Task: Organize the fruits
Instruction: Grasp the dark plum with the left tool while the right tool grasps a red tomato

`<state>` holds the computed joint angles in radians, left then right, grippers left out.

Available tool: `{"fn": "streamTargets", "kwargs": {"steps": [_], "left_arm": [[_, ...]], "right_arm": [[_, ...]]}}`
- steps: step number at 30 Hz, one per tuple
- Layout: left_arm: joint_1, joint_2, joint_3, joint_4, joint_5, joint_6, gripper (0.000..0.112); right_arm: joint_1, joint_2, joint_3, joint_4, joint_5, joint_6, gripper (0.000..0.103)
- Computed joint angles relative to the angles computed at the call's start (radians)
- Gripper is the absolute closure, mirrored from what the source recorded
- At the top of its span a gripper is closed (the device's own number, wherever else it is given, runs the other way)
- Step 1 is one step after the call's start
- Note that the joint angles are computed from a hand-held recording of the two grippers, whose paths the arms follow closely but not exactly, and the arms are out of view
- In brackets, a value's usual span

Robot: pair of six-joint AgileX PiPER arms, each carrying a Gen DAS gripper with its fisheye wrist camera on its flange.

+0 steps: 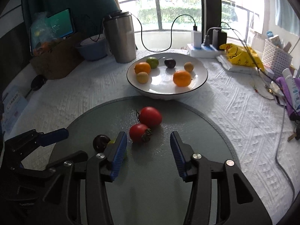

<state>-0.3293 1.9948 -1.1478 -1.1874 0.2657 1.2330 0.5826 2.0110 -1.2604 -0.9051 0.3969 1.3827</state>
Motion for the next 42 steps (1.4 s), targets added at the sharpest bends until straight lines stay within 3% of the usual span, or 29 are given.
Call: {"fn": "streamTargets", "kwargs": {"steps": [9, 14, 22, 24, 25, 31, 42], "left_arm": [[-0.035, 0.063, -0.078, 0.3, 0.001, -0.261, 0.047], [-0.046, 0.081, -0.111, 0.363, -0.002, -0.326, 0.047], [-0.05, 0.092, -0.131, 0.324, -0.013, -0.294, 0.047], [-0.049, 0.093, -0.131, 0.295, -0.012, -0.265, 0.052], [-0.044, 0.093, -0.132, 0.236, 0.011, -0.2, 0.06], [-0.068, 0.085, -0.12, 0.169, 0.007, -0.094, 0.085], [-0.075, 0.021, -0.059, 0.029, -0.025, 0.054, 0.085]], "right_arm": [[-0.034, 0.057, -0.05, 0.117, -0.049, -0.134, 0.053], [-0.053, 0.077, -0.062, 0.147, -0.074, -0.18, 0.053], [-0.068, 0.08, -0.059, 0.203, -0.107, -0.26, 0.073], [-0.068, 0.076, -0.049, 0.186, -0.113, -0.244, 0.073], [-0.069, 0.074, -0.046, 0.178, -0.113, -0.234, 0.073], [-0.062, 0.046, -0.006, 0.076, -0.114, -0.124, 0.073], [-0.045, -0.03, 0.079, -0.147, -0.092, 0.114, 0.073]]}}
